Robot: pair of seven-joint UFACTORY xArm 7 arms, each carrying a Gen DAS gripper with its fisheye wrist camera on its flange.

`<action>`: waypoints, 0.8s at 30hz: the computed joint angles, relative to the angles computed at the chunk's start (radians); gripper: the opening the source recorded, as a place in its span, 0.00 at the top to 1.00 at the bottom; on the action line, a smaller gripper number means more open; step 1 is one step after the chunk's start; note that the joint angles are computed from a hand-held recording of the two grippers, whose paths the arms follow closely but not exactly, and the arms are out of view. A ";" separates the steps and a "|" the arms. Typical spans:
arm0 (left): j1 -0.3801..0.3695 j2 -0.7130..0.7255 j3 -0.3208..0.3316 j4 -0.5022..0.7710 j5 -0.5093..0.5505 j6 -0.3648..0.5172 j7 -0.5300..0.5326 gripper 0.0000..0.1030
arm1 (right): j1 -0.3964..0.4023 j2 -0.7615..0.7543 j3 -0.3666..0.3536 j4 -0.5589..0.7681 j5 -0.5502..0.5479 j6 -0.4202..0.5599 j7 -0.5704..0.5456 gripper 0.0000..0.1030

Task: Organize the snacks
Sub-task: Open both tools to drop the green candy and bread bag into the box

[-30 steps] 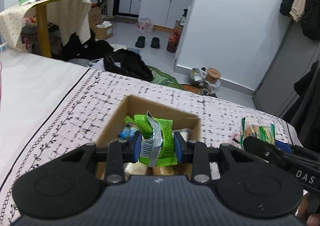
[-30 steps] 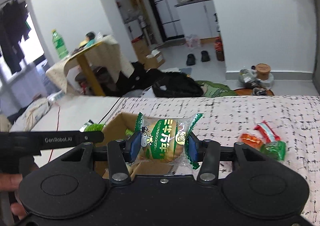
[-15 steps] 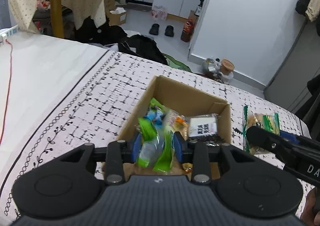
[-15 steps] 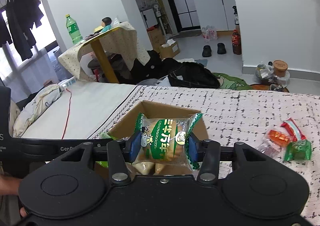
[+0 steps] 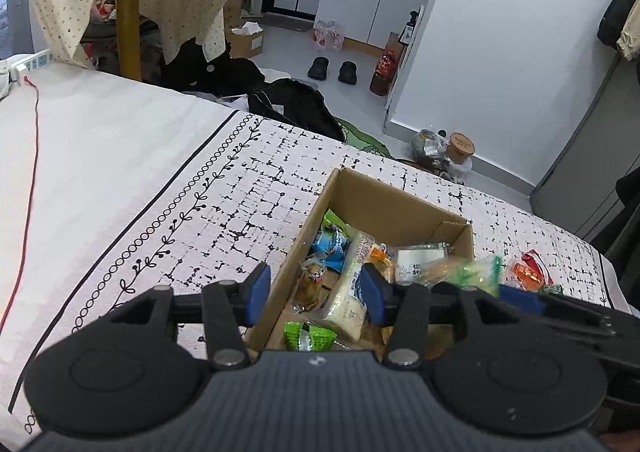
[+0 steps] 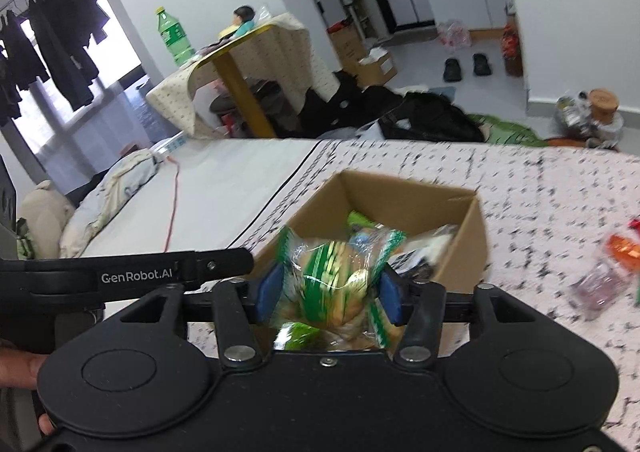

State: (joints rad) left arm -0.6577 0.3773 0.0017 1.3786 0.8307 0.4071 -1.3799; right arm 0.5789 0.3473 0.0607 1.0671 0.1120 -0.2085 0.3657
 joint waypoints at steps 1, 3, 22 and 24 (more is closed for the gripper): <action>0.000 -0.002 0.000 -0.002 -0.001 0.001 0.001 0.47 | 0.050 -0.003 -0.049 -0.005 0.016 -0.007 -0.004 0.30; 0.005 -0.002 -0.004 -0.002 -0.011 0.006 0.009 0.42 | 0.136 -0.015 -0.137 -0.018 0.052 -0.013 -0.027 0.27; -0.049 0.044 0.005 0.068 -0.001 0.069 -0.011 0.06 | 0.688 -0.080 -0.690 -0.159 0.538 -0.046 -0.337 0.04; -0.060 0.051 0.008 0.082 0.015 0.082 -0.024 0.03 | 0.688 -0.086 -0.685 -0.170 0.571 -0.057 -0.363 0.03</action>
